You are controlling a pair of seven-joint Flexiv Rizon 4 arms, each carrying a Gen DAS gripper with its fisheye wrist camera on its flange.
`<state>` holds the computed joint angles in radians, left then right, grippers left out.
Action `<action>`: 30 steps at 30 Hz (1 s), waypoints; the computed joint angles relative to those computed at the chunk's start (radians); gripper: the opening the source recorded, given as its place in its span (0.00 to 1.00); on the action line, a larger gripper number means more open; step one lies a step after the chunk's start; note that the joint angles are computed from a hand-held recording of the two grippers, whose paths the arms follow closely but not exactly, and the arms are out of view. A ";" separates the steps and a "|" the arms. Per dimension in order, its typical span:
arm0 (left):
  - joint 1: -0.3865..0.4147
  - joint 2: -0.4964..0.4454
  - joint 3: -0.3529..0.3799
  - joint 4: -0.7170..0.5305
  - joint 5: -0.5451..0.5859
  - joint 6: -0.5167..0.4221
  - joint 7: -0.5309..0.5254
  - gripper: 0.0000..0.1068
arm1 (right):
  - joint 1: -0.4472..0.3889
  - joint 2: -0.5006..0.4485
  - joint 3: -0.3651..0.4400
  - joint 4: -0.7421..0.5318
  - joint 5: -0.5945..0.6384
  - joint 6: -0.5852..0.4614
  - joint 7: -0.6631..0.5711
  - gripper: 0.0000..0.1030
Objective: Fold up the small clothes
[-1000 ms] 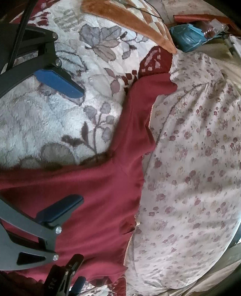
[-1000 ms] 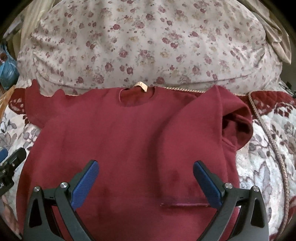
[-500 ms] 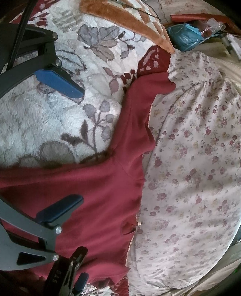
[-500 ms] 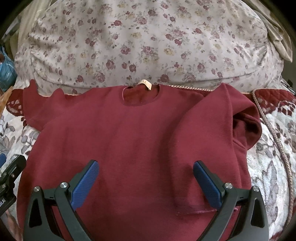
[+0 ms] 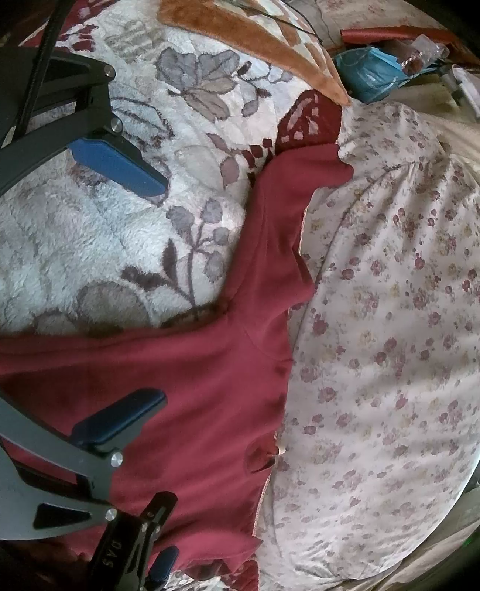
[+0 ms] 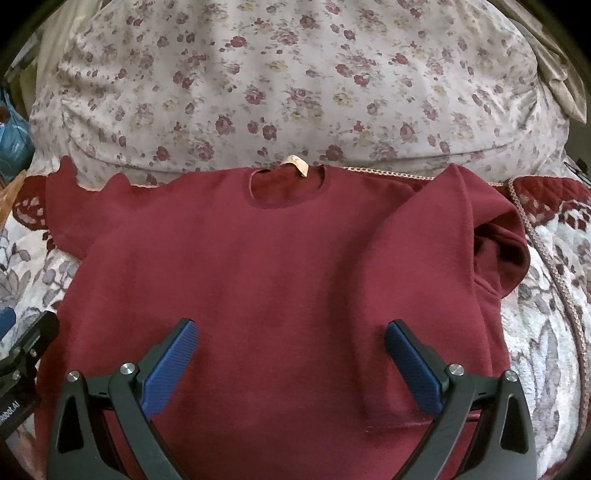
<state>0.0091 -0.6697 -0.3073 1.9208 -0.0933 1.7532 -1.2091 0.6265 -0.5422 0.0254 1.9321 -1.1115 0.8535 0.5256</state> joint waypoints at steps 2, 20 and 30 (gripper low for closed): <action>-0.003 -0.001 0.004 -0.002 -0.001 -0.001 -0.001 0.96 | -0.002 -0.002 -0.001 -0.001 -0.004 0.007 0.001 1.00; -0.035 -0.004 0.052 -0.022 -0.032 -0.019 -0.027 0.96 | 0.007 -0.038 -0.019 -0.055 0.008 0.029 -0.046 1.00; -0.040 -0.007 0.061 -0.028 -0.037 -0.025 -0.029 0.96 | 0.012 -0.057 -0.033 -0.068 0.023 0.049 -0.047 1.00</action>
